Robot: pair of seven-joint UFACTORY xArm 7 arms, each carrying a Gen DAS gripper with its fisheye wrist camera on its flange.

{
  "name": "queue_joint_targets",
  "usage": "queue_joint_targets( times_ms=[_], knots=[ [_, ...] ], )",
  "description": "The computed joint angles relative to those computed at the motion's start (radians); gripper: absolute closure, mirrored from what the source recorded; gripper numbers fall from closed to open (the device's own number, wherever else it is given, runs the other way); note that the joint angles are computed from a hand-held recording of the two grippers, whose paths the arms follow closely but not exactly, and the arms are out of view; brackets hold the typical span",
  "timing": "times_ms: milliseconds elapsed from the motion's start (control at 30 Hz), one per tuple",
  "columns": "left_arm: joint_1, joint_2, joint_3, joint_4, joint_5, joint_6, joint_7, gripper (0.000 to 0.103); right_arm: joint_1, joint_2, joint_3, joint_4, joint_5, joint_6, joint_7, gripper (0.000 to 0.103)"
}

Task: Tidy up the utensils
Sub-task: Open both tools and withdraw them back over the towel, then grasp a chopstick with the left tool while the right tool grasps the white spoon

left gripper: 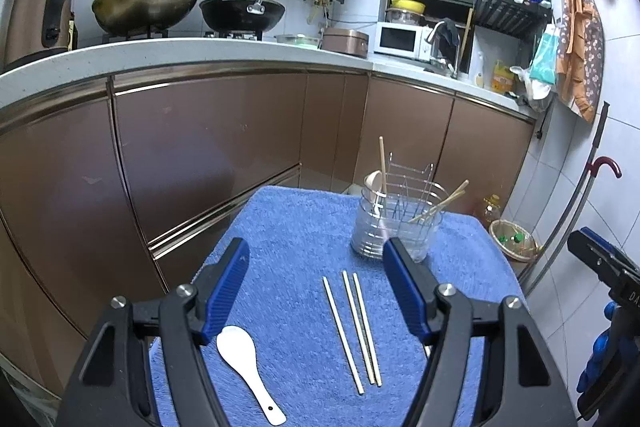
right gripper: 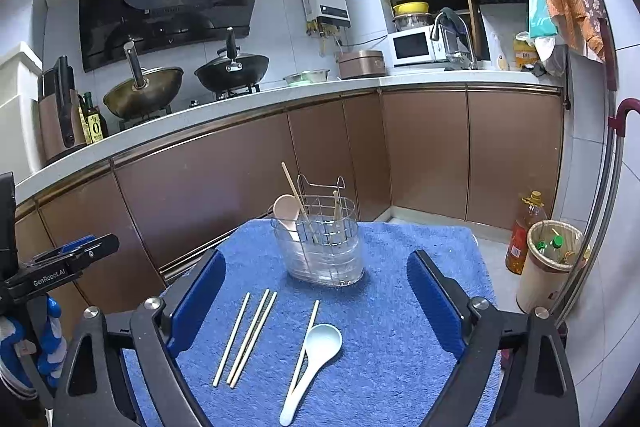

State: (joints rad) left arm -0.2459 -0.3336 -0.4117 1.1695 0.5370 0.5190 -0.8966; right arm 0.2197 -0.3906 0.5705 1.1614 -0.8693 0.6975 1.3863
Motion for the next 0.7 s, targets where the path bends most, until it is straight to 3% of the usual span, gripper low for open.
queue_joint_targets(
  times_ms=[333, 533, 700],
  knots=[
    [-0.075, 0.120, 0.072, 0.047, -0.119, 0.026, 0.107, 0.036, 0.041, 0.068, -0.054, 0.001, 0.056, -0.029, -0.062, 0.025],
    [-0.143, 0.239, 0.149, 0.108, -0.329, 0.062, 0.242, 0.041, 0.098, 0.124, -0.120, 0.001, 0.128, -0.042, -0.133, 0.033],
    [-0.169, 0.377, 0.186, 0.228, -0.547, 0.130, 0.389, 0.056, 0.131, 0.157, -0.176, -0.014, 0.202, -0.068, -0.195, 0.037]
  ],
)
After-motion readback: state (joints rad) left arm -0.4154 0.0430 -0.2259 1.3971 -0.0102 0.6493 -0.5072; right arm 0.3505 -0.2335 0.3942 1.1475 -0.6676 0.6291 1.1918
